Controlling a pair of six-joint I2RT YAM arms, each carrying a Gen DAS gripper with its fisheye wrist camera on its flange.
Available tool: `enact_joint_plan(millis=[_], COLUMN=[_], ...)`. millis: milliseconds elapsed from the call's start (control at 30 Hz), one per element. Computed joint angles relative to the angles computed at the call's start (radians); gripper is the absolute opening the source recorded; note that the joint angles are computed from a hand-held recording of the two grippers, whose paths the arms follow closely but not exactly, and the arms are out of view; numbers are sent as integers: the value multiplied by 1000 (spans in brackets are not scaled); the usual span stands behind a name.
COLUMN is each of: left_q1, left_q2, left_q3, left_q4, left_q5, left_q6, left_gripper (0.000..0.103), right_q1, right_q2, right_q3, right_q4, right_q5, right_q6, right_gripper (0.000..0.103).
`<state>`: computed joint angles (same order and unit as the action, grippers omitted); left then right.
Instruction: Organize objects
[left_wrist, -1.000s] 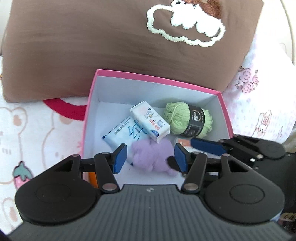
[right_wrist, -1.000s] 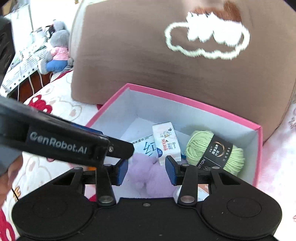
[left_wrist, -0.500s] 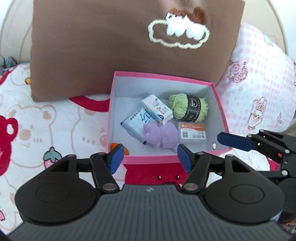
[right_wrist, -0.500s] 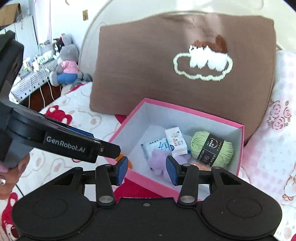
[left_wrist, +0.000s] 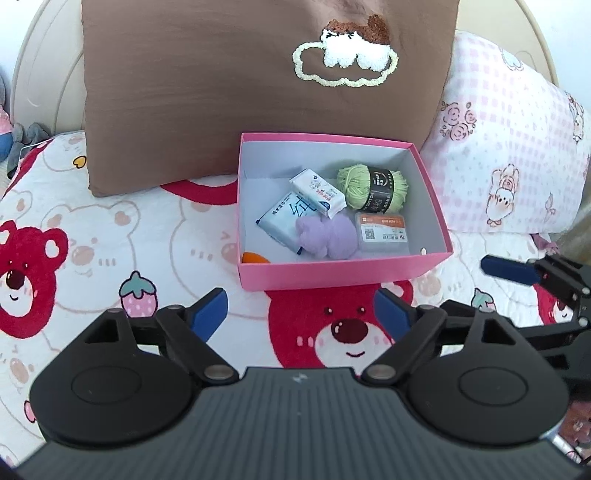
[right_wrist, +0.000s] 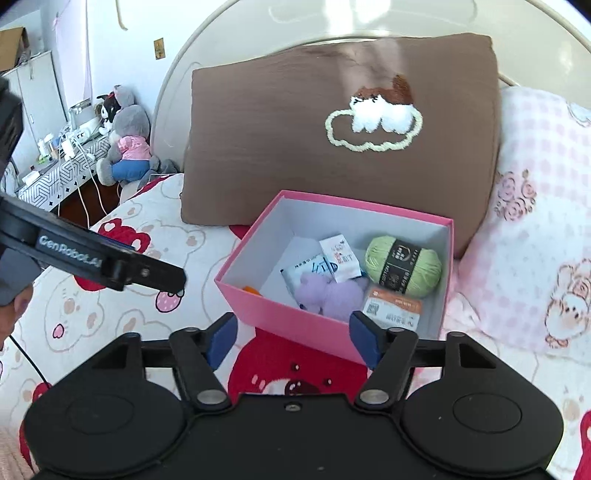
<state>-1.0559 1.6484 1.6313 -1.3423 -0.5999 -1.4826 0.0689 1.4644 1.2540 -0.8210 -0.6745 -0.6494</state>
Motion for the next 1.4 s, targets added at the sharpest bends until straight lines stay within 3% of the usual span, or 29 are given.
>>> enact_joint_plan(millis=[67,267,500,700,933,1400], left_q1=[-23,-64,-116,-147,-182,-206], left_q2=[-10,-21,7,5,38,56], left_q3=[-24,-53,-22,-55,-17,-62], left_q4=[9,28,-19,-25,-98,-49], left_q5=[-8,26,-10,-22,-66,27], left_q6=[-23,-42,-88,-218,-313,-363], left_gripper=[88,89,97,99,103,103], right_q1=[-11,-41,-73,-89,-107,-71], right_q2=[-13,-35,-33,-38,-63,-177], right_q3=[-11,-1,7,11,-36,-121], right_q4=[5,-49,-134,-216,-162,-109], right_q5=[2,59,42,75,98,159], right_q6=[19,152,94,61,88,61], right_gripper=[93,96,100,103,103,103])
